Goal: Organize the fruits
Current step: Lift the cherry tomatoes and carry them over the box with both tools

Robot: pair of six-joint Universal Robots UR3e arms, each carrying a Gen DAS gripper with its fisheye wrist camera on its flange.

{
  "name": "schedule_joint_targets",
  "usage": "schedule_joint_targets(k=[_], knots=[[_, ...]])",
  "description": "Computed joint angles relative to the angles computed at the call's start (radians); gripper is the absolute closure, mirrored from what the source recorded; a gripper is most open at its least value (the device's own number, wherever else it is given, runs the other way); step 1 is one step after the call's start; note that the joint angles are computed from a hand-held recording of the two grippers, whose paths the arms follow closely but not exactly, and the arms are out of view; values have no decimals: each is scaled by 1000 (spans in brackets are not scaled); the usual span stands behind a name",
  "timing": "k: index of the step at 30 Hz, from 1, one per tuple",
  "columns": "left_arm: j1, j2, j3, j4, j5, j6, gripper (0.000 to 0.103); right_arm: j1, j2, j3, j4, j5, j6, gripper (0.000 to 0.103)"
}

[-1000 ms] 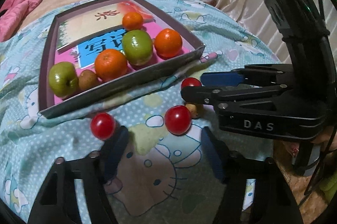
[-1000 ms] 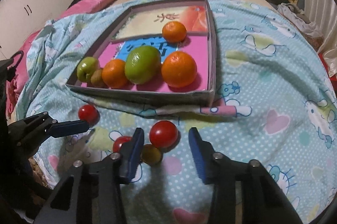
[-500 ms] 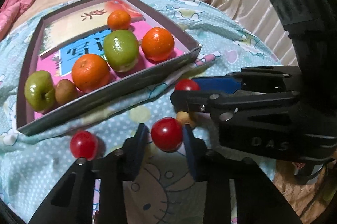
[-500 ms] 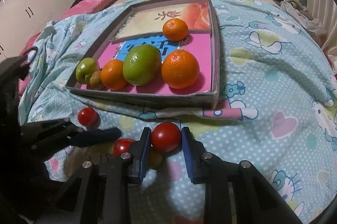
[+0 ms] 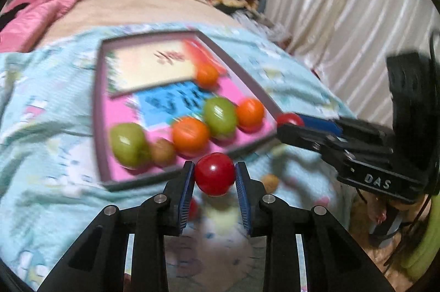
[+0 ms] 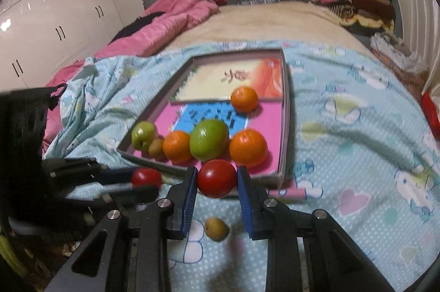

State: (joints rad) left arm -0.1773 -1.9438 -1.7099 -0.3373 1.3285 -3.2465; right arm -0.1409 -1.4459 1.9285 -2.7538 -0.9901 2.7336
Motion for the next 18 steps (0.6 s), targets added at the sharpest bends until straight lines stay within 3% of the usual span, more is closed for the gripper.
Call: schedule_joint_targets(k=[6, 18], knots=[[55, 45, -49, 46, 42, -25, 72, 12, 19, -14, -62, 4, 24, 74], [62, -30, 31, 40, 43, -51, 72, 54, 80, -53, -163, -15, 53, 74]])
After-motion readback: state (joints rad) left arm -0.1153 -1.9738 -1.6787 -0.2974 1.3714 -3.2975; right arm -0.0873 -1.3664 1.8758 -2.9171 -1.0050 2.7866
